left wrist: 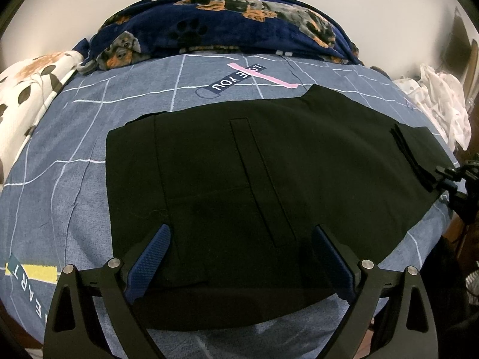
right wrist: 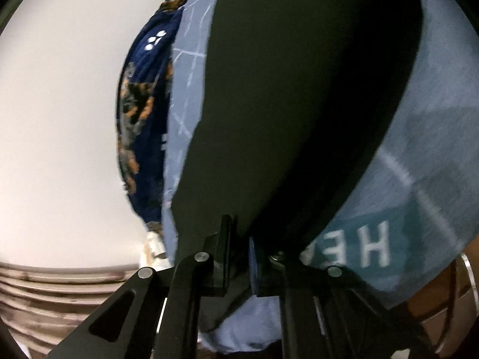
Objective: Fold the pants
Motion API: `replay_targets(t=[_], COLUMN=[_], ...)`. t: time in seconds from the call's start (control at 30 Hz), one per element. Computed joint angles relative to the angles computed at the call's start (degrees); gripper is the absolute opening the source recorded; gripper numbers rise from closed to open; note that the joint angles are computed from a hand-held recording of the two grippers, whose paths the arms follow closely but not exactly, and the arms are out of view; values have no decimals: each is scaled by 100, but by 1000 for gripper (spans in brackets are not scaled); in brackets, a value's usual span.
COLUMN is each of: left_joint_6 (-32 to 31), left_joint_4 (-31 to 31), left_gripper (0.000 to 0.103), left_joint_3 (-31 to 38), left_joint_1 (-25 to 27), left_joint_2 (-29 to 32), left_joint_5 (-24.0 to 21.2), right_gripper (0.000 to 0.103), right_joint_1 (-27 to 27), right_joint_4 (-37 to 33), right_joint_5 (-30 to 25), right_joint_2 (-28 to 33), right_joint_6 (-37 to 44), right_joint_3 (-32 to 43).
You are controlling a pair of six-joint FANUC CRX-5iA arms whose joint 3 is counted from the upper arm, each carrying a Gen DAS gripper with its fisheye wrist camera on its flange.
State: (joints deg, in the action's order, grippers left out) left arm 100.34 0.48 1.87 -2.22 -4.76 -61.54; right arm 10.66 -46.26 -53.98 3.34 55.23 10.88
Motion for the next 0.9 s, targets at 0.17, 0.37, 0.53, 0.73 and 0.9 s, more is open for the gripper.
replay_targets(t=[0.17,0.37,0.53,0.73,0.9], left_joint_6=[16,28,44,44,83], left_joint_4=[-39,-121,-124,-93,-61], left_gripper=[96,97,97,97,97], left_joint_3=[29,88,90,80,-10], left_joint_1=[-24,-69,-78,-68,-42], left_joint_2=[19,67,72,72,24], left_joint_5=[-19,-40,-33,-32,95], right_gripper=[10,10,10,28,29], right_joint_1=[-115,-71,-119,-350,-225], right_joint_4=[-499,-520,-641,-698,490], right_joint_5=[-158,-269,-309,-1247,-1519], right_joint_2=[88,177,226,236,-75], right_joint_6=[144,134,134,551,1552], right_joint_3=[-3,99,113,440,965])
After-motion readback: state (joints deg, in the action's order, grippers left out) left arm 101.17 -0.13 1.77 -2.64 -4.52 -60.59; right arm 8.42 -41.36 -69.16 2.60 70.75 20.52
